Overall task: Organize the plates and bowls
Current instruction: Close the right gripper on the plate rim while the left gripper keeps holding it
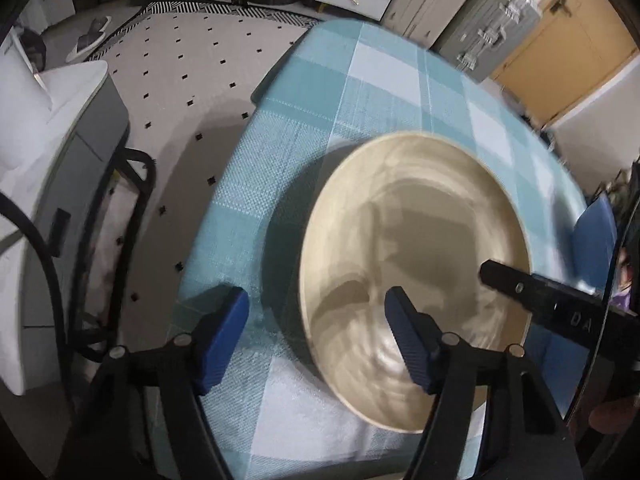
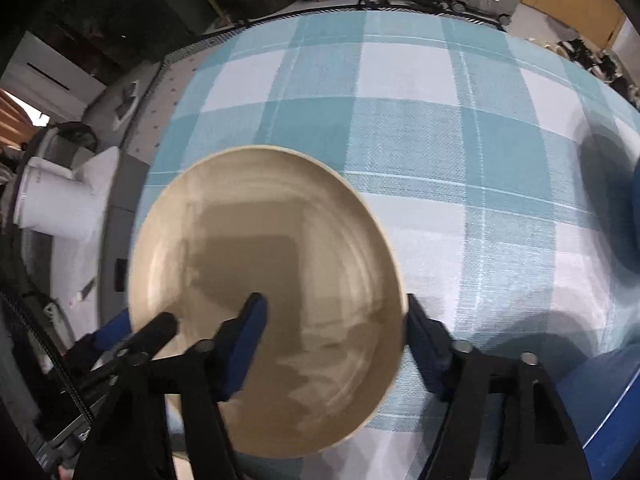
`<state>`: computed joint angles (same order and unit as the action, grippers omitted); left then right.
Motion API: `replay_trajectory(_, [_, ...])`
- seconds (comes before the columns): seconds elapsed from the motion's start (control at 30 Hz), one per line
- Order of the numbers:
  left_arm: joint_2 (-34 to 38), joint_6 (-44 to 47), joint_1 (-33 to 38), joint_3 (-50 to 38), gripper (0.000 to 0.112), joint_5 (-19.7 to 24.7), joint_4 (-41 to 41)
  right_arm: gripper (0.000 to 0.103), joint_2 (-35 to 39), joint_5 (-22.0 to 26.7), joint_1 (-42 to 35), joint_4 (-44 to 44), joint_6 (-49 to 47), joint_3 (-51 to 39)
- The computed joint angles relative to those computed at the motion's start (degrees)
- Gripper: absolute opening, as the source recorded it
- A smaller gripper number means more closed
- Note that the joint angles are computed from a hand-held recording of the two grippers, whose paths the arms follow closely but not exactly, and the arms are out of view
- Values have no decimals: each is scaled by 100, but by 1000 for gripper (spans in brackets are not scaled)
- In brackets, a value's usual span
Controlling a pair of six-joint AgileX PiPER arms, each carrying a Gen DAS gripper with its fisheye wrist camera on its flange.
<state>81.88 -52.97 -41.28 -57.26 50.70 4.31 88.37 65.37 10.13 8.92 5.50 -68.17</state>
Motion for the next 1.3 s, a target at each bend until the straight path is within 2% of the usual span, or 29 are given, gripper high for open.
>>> replay_trajectory(0.1, [125, -11, -164, -155, 55, 177, 185, 50, 16, -74, -63, 71, -49, 51])
replay_trajectory(0.23, [121, 141, -229, -139, 31, 142, 177, 29, -72, -191, 15, -228, 160, 158])
replay_trajectory(0.27, [117, 132, -245, -144, 31, 169, 193, 26, -92, -224, 57, -333, 277, 187])
replay_trajectory(0.4, [68, 196, -213, -108, 27, 170, 157, 24, -130, -272, 110, -418, 424, 237])
replay_trajectory(0.57, [78, 212, -317, -208, 23, 375, 293, 17, -334, -434, 236, -626, 507, 332])
replay_trajectory(1.1, [-200, -350, -628, -87, 24, 553, 526, 10, -1055, -429, 153, -488, 21, 654])
replay_trajectory(1.3, [-357, -537, -771, -174, 24, 784, 714, 10, -1280, -354, 131, -393, 16, 693])
